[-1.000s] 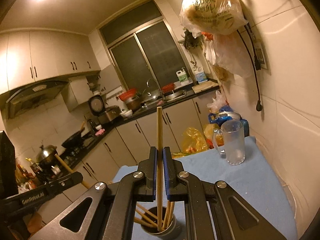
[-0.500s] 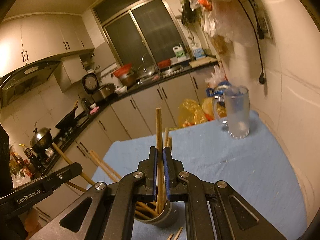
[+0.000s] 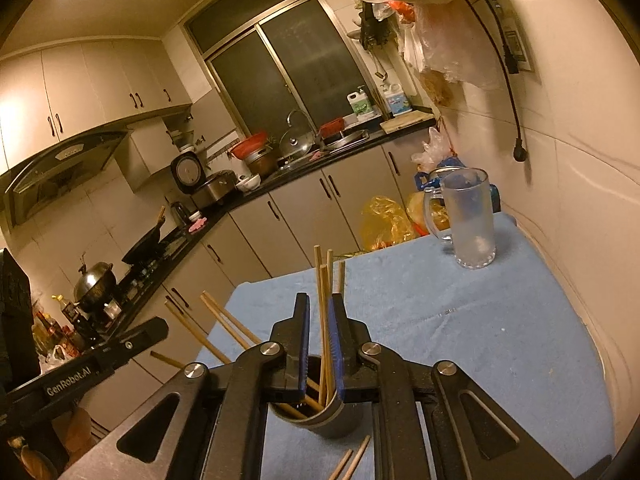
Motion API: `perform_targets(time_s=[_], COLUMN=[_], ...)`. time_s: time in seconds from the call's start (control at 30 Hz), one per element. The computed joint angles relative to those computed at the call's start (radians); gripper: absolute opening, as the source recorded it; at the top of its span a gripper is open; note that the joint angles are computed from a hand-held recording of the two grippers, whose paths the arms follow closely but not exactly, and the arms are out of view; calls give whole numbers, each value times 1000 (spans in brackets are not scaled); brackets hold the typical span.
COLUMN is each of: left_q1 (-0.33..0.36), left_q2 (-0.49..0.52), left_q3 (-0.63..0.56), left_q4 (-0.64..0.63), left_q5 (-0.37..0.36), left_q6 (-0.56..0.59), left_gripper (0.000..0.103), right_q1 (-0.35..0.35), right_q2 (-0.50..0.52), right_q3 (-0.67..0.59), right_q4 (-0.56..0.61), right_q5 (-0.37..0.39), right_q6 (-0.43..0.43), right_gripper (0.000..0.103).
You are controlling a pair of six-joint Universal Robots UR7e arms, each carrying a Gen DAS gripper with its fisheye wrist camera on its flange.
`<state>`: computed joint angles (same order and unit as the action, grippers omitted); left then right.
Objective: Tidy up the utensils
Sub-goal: 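Open the left tool over the cup while the right tool releases its chopstick, then move both open tools down toward the last two loose chopsticks on the towel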
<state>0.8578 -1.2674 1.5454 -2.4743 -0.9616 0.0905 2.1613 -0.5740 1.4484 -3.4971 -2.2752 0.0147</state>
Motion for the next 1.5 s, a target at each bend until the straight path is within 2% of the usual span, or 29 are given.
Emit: perform_targets(time_s=[0.2, 0.43, 0.57, 0.93, 1.2, 1.5], left_q1=[-10, 0, 28, 113, 157, 163], left_q2=[-83, -186, -232, -278, -260, -253], left_q3=[84, 212, 289, 485, 508, 505], left_q4=[-26, -30, -6, -24, -43, -37], left_q5=[12, 39, 47, 107, 118, 114], left_q6=[-4, -22, -44, -55, -60, -63], left_gripper=[27, 29, 30, 30, 31, 33], right_q1=[15, 18, 10, -16, -25, -25], right_q2=[-27, -41, -33, 39, 60, 72], right_q3=[74, 177, 228, 304, 289, 254], right_q4=[-27, -16, -6, 43, 115, 188], right_q5=[-15, -25, -36, -74, -55, -53], right_q6=[34, 101, 142, 264, 288, 321], right_gripper=[24, 24, 24, 24, 24, 24])
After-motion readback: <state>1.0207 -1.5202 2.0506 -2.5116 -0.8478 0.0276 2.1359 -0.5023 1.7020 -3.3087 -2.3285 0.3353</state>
